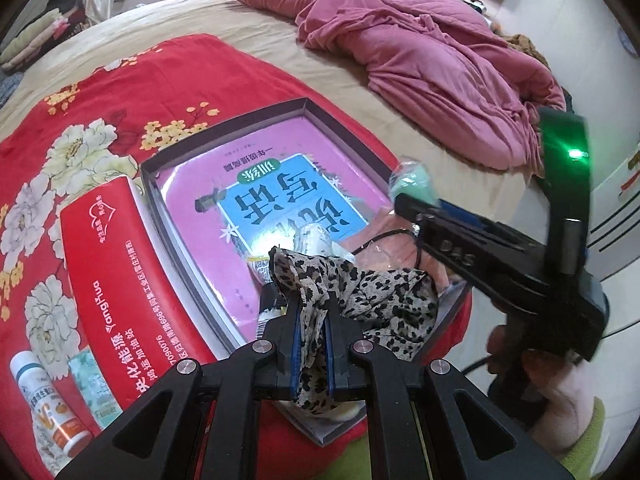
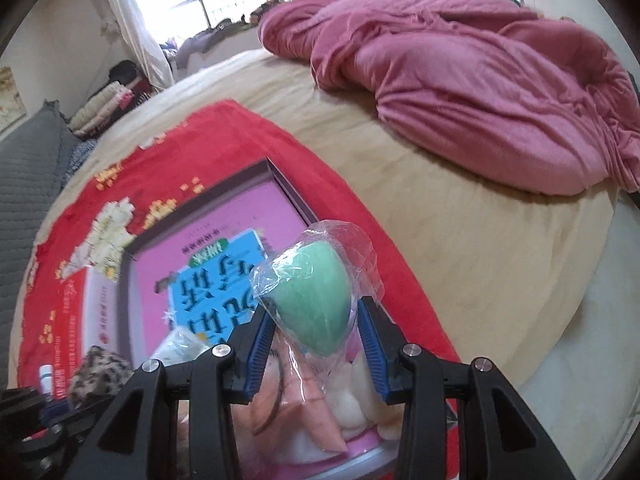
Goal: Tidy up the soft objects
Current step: 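Lower both items into the book box and open both grippers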
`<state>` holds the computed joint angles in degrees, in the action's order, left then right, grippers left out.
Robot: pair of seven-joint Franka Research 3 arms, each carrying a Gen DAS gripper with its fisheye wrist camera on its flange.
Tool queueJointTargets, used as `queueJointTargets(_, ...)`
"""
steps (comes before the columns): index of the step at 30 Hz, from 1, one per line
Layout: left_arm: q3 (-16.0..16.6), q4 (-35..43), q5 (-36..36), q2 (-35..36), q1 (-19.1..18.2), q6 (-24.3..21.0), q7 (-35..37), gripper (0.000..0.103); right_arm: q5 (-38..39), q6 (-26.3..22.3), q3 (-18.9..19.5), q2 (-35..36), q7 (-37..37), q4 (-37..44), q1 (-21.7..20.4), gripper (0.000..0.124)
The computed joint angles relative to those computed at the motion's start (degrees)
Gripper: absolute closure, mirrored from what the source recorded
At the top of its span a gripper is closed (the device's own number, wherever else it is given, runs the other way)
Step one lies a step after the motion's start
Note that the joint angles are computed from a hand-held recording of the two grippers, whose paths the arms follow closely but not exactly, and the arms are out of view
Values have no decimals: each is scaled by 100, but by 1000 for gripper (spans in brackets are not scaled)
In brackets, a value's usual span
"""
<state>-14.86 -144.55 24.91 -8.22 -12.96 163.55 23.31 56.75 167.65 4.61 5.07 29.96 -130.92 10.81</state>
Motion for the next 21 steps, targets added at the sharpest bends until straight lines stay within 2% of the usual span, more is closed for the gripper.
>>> queueJointTargets(6,7,3,85,6,51,1,-69,94,-143,48,34,128,98,28,-17,80)
queueJointTargets(10,22,-14,48,5,53,30,-58,93,-150,84,58,78,67,-14,-19,71)
queueJointTargets(15,35,-87,62,-45,100,122,-139,92,203,146,91,-68,-295,-95,3,70)
queueJointTargets(21,14,-51,253,-35,229,202,-306,84,546,76,-10,-265,-483,-132,74,69)
